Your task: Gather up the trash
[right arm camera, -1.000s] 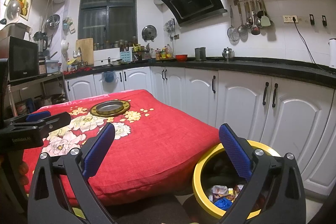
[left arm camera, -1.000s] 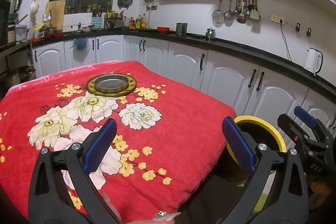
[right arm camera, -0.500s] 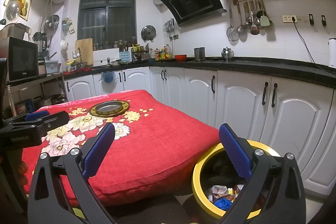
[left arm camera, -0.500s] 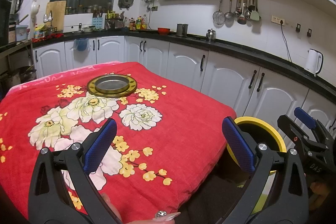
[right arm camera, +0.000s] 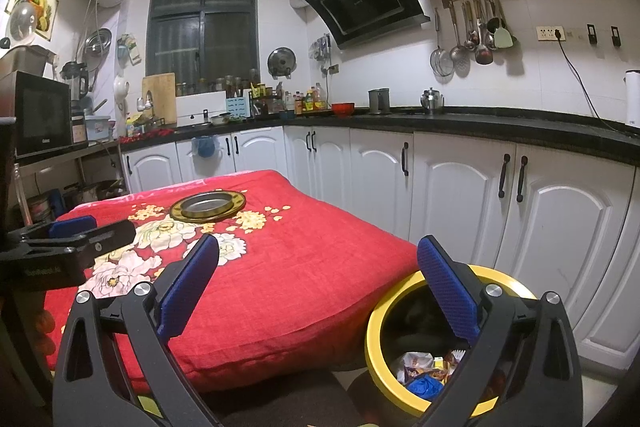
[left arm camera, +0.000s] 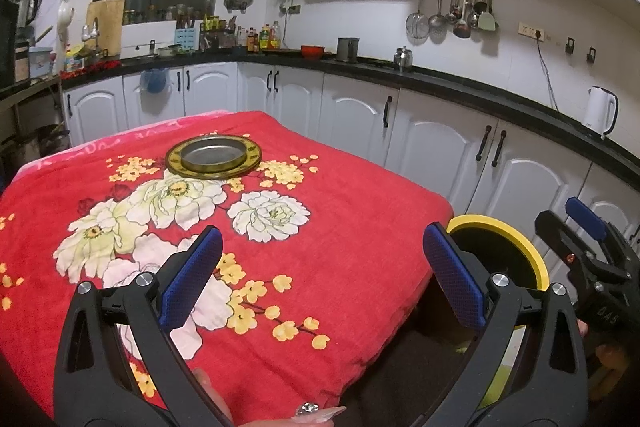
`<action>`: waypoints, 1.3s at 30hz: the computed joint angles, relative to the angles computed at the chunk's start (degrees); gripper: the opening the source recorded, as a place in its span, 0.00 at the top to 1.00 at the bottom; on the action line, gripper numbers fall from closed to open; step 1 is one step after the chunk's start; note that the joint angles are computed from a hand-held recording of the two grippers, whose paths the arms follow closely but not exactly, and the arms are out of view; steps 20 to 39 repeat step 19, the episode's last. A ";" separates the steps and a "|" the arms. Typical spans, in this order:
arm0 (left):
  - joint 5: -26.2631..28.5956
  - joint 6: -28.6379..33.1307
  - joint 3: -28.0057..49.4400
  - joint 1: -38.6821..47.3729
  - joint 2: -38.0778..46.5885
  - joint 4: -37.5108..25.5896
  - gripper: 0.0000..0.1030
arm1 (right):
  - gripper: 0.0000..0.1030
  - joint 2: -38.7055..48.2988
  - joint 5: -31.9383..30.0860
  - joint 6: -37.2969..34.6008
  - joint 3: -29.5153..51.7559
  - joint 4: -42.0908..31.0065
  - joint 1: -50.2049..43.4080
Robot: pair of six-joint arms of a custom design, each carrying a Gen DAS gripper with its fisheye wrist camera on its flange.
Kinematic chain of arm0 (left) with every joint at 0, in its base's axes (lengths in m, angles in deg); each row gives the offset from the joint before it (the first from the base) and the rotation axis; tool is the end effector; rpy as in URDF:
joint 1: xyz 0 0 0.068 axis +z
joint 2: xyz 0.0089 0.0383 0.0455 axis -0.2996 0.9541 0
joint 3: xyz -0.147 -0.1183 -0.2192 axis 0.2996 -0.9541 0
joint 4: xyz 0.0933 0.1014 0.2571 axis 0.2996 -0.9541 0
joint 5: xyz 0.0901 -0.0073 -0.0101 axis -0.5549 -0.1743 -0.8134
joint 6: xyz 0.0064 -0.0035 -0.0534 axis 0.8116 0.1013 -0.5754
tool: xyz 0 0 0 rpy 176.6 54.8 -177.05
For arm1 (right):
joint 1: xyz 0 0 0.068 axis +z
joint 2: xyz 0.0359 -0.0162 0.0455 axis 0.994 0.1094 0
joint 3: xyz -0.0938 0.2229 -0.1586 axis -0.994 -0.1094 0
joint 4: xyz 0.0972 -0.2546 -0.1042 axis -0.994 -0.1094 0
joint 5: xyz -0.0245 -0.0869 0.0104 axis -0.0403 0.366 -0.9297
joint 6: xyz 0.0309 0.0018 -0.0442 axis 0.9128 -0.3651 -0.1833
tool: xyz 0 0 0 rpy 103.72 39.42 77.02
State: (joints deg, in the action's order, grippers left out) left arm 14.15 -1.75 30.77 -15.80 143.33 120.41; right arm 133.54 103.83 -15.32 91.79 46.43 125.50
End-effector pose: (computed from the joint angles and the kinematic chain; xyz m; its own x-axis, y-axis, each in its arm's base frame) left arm 0.3165 -0.0048 0.1357 -0.4257 0.0945 -0.8999 0.3650 0.9280 -0.0752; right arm 0.2309 0.1732 0.1084 -0.2064 0.0746 -0.9756 0.0683 0.9958 0.0617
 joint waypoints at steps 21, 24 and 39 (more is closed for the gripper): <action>-2.31 -6.13 15.78 12.80 6.02 -13.68 0.11 | 0.06 2.87 -21.30 -3.60 19.18 -24.82 -2.80; -2.31 -6.13 15.78 12.80 6.02 -13.68 0.11 | 0.06 2.87 -21.30 -3.60 19.18 -24.82 -2.80; -2.31 -6.13 15.78 12.80 6.02 -13.68 0.11 | 0.06 2.87 -21.30 -3.60 19.18 -24.82 -2.80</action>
